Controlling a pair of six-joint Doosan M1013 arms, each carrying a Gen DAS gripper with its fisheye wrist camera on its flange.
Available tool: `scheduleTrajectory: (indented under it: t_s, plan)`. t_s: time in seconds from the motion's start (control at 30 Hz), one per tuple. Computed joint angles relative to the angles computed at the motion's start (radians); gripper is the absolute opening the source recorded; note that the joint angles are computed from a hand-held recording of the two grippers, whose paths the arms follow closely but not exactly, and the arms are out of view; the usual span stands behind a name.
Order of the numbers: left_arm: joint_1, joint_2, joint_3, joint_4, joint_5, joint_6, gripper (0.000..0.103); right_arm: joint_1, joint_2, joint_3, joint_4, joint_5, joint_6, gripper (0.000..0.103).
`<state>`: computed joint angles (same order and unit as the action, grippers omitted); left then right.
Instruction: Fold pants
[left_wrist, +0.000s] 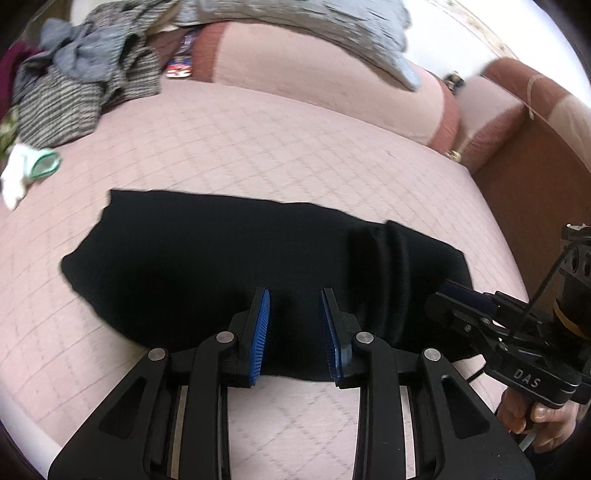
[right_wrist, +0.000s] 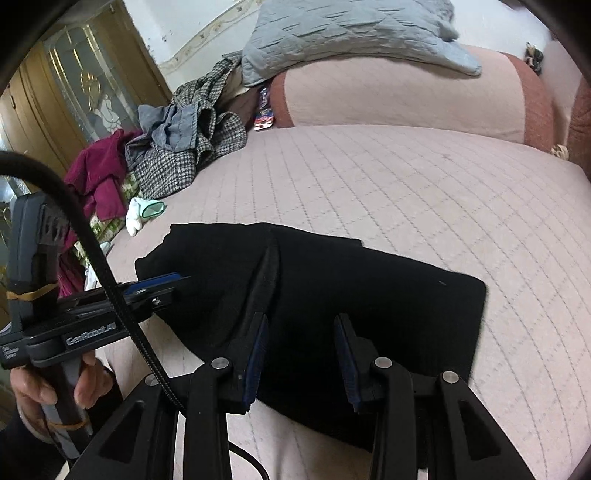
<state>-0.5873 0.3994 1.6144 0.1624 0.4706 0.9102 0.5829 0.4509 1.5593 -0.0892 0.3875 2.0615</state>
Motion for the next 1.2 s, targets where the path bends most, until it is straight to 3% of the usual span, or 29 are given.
scheduleTrajectory:
  t_s: [0.07, 0.17, 0.3, 0.47, 0.67, 0.8, 0.87, 0.9, 1.03, 1.1, 1.2]
  plan:
    - [0.003, -0.006, 0.014, 0.044, 0.005, -0.067, 0.033, 0.002, 0.021, -0.024, 0.040, 0.001, -0.040, 0.035]
    - [0.010, -0.014, 0.033, 0.079, 0.008, -0.133, 0.033, -0.002, 0.062, -0.069, 0.189, 0.021, -0.183, 0.035]
    - [0.019, -0.023, 0.049, 0.119, 0.021, -0.206, 0.033, 0.015, 0.088, -0.119, 0.104, 0.070, -0.162, 0.035]
    - [0.029, -0.040, 0.075, 0.192, 0.016, -0.320, 0.033, 0.021, 0.068, -0.124, 0.117, 0.049, -0.209, 0.036]
    - [0.037, -0.056, 0.101, 0.211, 0.006, -0.367, 0.033, 0.021, 0.087, -0.174, 0.171, 0.071, -0.294, 0.041]
    - [0.051, -0.072, 0.128, 0.165, -0.015, -0.386, 0.035, 0.023, 0.116, -0.219, 0.205, 0.092, -0.353, 0.045]
    - [0.065, -0.085, 0.153, 0.135, -0.045, -0.413, 0.059, 0.026, 0.137, -0.253, 0.215, 0.113, -0.393, 0.046]
    - [0.070, -0.091, 0.164, 0.129, -0.060, -0.440, 0.062, 0.028, 0.146, -0.267, 0.217, 0.121, -0.408, 0.047]
    - [0.102, -0.105, 0.191, 0.017, -0.103, -0.437, 0.062, 0.029, 0.193, -0.338, 0.273, 0.159, -0.512, 0.048]
    - [0.100, -0.101, 0.185, 0.044, -0.083, -0.476, 0.062, 0.029, 0.223, -0.386, 0.299, 0.191, -0.558, 0.048]
    - [0.103, -0.082, 0.165, 0.001, -0.046, -0.430, 0.062, 0.029, 0.268, -0.459, 0.324, 0.237, -0.622, 0.052]
